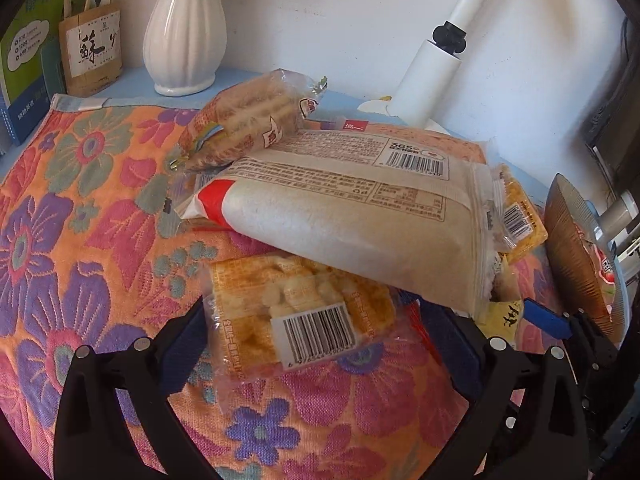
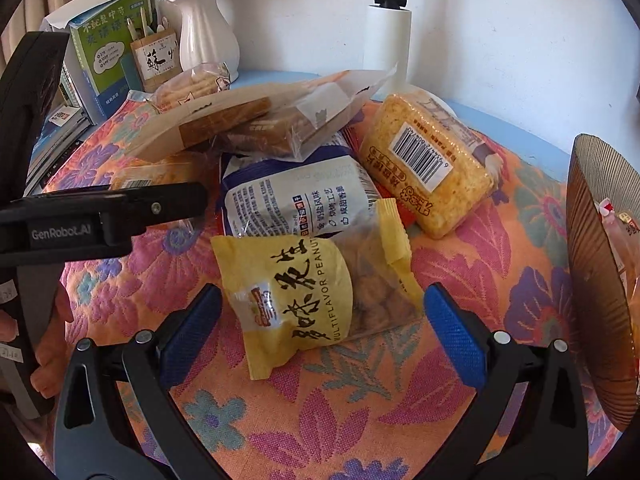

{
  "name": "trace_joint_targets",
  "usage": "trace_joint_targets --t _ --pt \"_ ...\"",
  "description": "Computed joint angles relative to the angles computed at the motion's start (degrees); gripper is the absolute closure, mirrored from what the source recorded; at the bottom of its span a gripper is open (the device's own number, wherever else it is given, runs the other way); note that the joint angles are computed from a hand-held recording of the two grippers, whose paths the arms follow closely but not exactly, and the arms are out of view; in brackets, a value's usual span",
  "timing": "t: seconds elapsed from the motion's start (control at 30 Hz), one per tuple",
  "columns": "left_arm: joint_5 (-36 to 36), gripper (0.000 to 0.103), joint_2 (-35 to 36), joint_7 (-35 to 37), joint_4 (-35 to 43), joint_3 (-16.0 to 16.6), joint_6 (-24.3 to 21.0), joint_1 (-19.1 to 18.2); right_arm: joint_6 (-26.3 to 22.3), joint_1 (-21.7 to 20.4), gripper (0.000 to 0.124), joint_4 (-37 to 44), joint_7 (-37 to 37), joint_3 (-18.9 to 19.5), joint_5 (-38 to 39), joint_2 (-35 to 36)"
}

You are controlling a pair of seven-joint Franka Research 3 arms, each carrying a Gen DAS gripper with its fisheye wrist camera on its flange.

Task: Organize snacks
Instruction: 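Lower the right tool onto the yellow peanut bag while the left tool lowers onto the cracker pack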

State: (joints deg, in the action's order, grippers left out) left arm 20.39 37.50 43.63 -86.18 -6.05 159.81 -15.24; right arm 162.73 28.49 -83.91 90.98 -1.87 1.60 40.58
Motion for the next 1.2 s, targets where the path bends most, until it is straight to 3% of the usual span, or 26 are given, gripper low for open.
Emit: trace_joint_targets --t 0.13,0.27,0.4,1.2 --pt "4.8 0.005 1.2 -3.1 2.4 4.0 -2.2 -3.7 -3.1 0.0 0.024 3.1 -0.6 -0.2 -0.9 1.8" --pt "6.4 0.005 1.3 -4.0 2.5 3.7 -2.4 -3.6 -3.1 -2.4 0.024 3.3 -2.9 2.7 1.8 2.0" --pt "7.3 0.005 0.2 -4.8 0.6 3.7 -1.5 -3.4 -2.6 -0.7 0.024 2.6 -1.7 0.6 1.0 1.7" --pt "8.0 0.005 1.1 -4.5 2.1 3.1 -2.7 -3.1 -2.5 -1.0 0.024 2.6 -2.2 1.2 1.4 1.7"
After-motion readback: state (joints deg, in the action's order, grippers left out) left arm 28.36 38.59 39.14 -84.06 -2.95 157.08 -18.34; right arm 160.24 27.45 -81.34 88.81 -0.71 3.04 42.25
